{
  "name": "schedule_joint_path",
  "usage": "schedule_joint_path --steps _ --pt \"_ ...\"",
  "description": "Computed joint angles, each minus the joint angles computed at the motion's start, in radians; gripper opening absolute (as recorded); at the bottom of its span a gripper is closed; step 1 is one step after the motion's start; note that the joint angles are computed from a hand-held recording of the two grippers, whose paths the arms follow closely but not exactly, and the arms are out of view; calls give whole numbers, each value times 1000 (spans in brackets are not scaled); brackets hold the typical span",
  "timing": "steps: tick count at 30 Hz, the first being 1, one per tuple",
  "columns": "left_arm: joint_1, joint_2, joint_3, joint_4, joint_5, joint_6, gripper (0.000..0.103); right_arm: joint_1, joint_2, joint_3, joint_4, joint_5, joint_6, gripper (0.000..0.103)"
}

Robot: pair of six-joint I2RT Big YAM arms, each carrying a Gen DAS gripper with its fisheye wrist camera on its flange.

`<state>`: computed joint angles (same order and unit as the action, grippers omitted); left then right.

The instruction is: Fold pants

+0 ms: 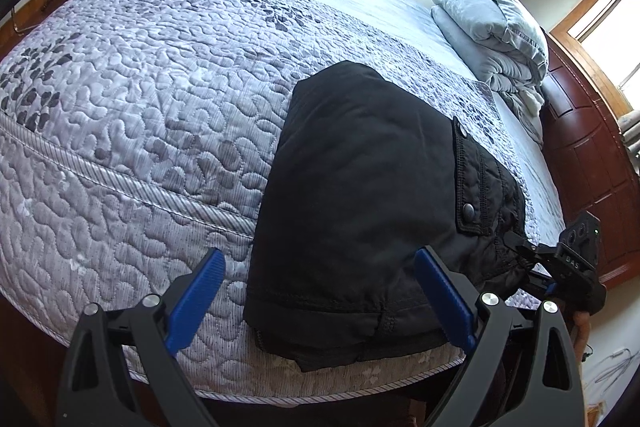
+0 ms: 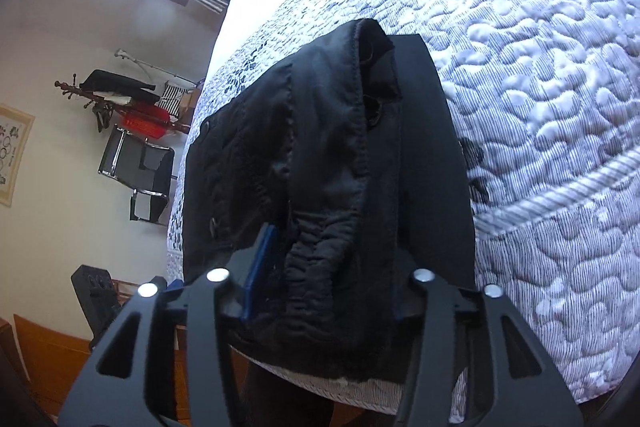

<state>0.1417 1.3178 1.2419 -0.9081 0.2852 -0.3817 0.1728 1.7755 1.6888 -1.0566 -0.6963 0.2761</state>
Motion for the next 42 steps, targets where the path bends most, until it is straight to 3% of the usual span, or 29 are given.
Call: schedule_joint_path --steps 4,10,12,14,20,30,42 --pt "2 -3 -7 1 6 -1 96 -16 -39 -51 15 -21 1 65" --pt "-1 -2 -13 -3 16 -4 96 -28 -76 -104 24 -62 20 65" --pt "-6 -3 -14 -3 16 -4 96 -26 -81 -111 24 -51 19 59" --pt "-10 -1 -13 -4 12 0 96 -26 -79 -105 15 -32 19 42" --pt "-23 -1 -2 -12 -9 3 96 -36 -87 -88 -1 -40 -13 30" --pt "-57 -16 51 -28 -103 48 97 -28 -90 -58 -40 8 -49 29" --pt "-90 -25 109 -36 -203 99 99 -28 -79 -112 -10 35 -48 31"
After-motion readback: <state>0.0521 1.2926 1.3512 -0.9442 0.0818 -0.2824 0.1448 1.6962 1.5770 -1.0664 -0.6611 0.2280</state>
